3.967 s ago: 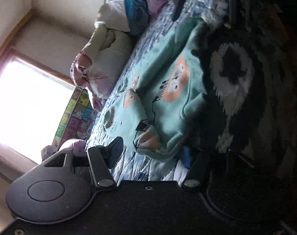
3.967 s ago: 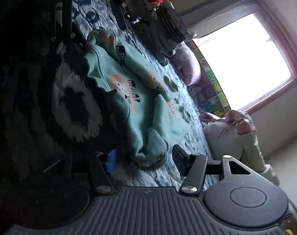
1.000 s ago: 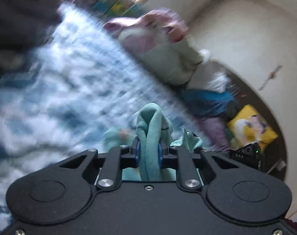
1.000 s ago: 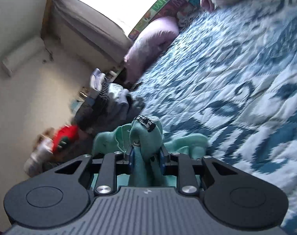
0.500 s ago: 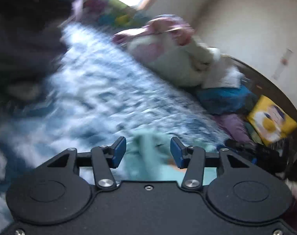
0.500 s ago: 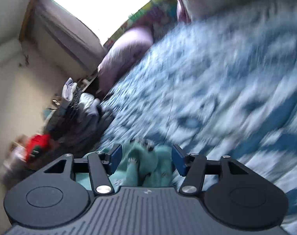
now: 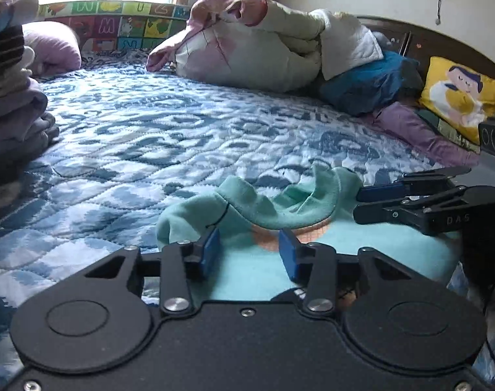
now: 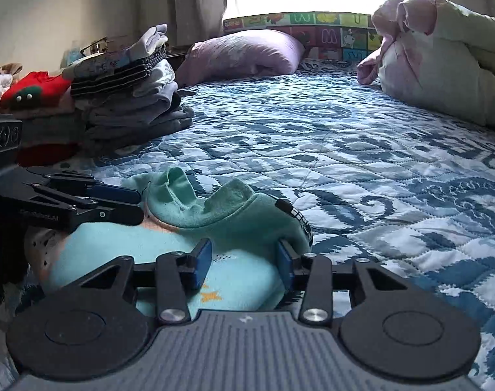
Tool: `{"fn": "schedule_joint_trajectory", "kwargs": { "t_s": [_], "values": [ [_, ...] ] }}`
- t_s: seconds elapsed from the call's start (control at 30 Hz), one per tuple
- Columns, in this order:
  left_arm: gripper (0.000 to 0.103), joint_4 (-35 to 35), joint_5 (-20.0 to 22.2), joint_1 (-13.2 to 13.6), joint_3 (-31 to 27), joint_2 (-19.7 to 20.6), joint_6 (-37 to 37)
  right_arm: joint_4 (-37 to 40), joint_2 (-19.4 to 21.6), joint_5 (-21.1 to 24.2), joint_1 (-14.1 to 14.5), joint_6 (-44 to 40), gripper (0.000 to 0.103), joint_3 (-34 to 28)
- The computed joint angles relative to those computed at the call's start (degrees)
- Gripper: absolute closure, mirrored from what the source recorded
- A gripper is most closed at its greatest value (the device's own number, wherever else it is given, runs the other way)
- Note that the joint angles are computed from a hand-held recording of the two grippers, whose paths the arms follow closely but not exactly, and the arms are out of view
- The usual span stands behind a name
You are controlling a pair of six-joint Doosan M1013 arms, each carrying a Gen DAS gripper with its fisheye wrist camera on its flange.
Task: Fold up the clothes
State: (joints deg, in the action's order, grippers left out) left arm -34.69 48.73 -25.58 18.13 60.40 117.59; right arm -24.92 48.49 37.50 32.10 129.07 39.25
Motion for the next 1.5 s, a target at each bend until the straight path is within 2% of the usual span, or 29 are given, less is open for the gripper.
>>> {"fn": "schedule_joint_trajectory", "kwargs": {
  "t_s": [0.1, 0.17, 0.23, 0.3, 0.4, 0.5, 0.6, 0.8, 0.87, 0.9, 0.97, 1.03, 1.07, 1.13, 1.2, 1.27, 1.4, 1.43, 1.47, 1.5],
  "values": [
    [0.066, -5.4, -4.38, 0.37, 6.56, -4.47, 7.14, -4.94, -1.91, -5.03, 0.55, 5.88, 0.06, 3.6],
    [0.066, -8.93, -4.54, 0.55, 10.74, -7.36, 13.17, -7.24, -4.0, -10.11, 0.8, 8.63, 0.06, 7.07],
    [0.065, -10.54, -3.78, 0.58, 13.89, -9.47, 17.4, -9.33, -5.6, -12.47, 1.45, 9.03, 0.06, 9.36],
    [0.065, -9.69, -1.87, 0.39, 16.59, -10.77, 18.42, -10.74, -6.51, -12.5, 2.46, 6.64, 0.06, 10.54],
    [0.062, -3.0, -3.62, -0.87, 19.11, -11.26, 17.56, -10.27, -6.53, -9.76, 3.54, 3.71, 0.061, 10.56],
    [0.061, -2.69, -3.76, -1.14, 17.7, -9.67, 16.68, -9.02, -5.33, -5.18, 3.77, 2.86, 0.059, 9.54],
    [0.06, -5.0, -3.23, -0.63, 17.11, -8.79, 16.02, -9.84, -4.98, -4.97, 3.63, 4.96, 0.059, 9.92],
    [0.059, -6.32, -6.42, -0.82, 20.63, -10.64, 18.02, -9.55, -3.73, -4.11, 3.38, 5.26, 0.058, 8.42],
    [0.062, -6.41, -9.25, -0.99, 23.88, -12.99, 18.73, -10.59, -3.97, -3.64, 3.62, 5.81, 0.058, 8.4],
    [0.062, -6.12, -10.62, -1.15, 25.53, -14.23, 19.22, -12.06, -4.33, -3.74, 3.84, 7.13, 0.06, 8.68],
    [0.062, -6.02, -13.2, -1.48, 28.77, -16.42, 21.08, -19.88, -6.03, -6.0, 4.71, 14.18, 0.06, 11.14],
    [0.062, -6.21, -13.21, -1.51, 30.09, -17.04, 20.31, -24.3, -7.14, -7.26, 5.42, 20.02, 0.06, 12.89],
    [0.062, -5.32, -12.71, -1.57, 30.19, -16.98, 18.84, -24.24, -7.42, -7.43, 5.66, 21.05, 0.061, 13.33],
    [0.062, -1.51, -11.6, -1.85, 29.32, -16.14, 15.51, -18.67, -6.57, -4.61, 5.89, 17.11, 0.062, 12.13],
    [0.06, -2.31, -11.38, -1.66, 28.92, -15.42, 14.54, -14.56, -5.69, -2.5, 5.89, 14.78, 0.061, 11.19],
    [0.059, -3.12, -10.62, -1.31, 28.01, -14.82, 14.15, -13.58, -5.84, -4.15, 5.42, 16.03, 0.061, 11.86],
    [0.058, -4.57, -12.46, -1.21, 29.98, -16.1, 11.64, -14.02, -6.15, -4.78, 5.39, 18.42, 0.061, 12.39],
    [0.053, -4.33, -13.28, -1.36, 31.08, -17.14, 9.12, -15.1, -6.2, -4.39, 5.6, 20.11, 0.061, 12.31],
    [0.041, -4.4, -14.7, -1.55, 32.58, -18.29, 8.01, -16.17, -6.45, -4.44, 5.8, 23.25, 0.059, 12.47],
    [0.035, -4.33, -16.11, -1.75, 34.03, -19.41, 6.8, -16.91, -6.98, -5.28, 5.88, 27.39, 0.053, 13.13]
  ]
}}
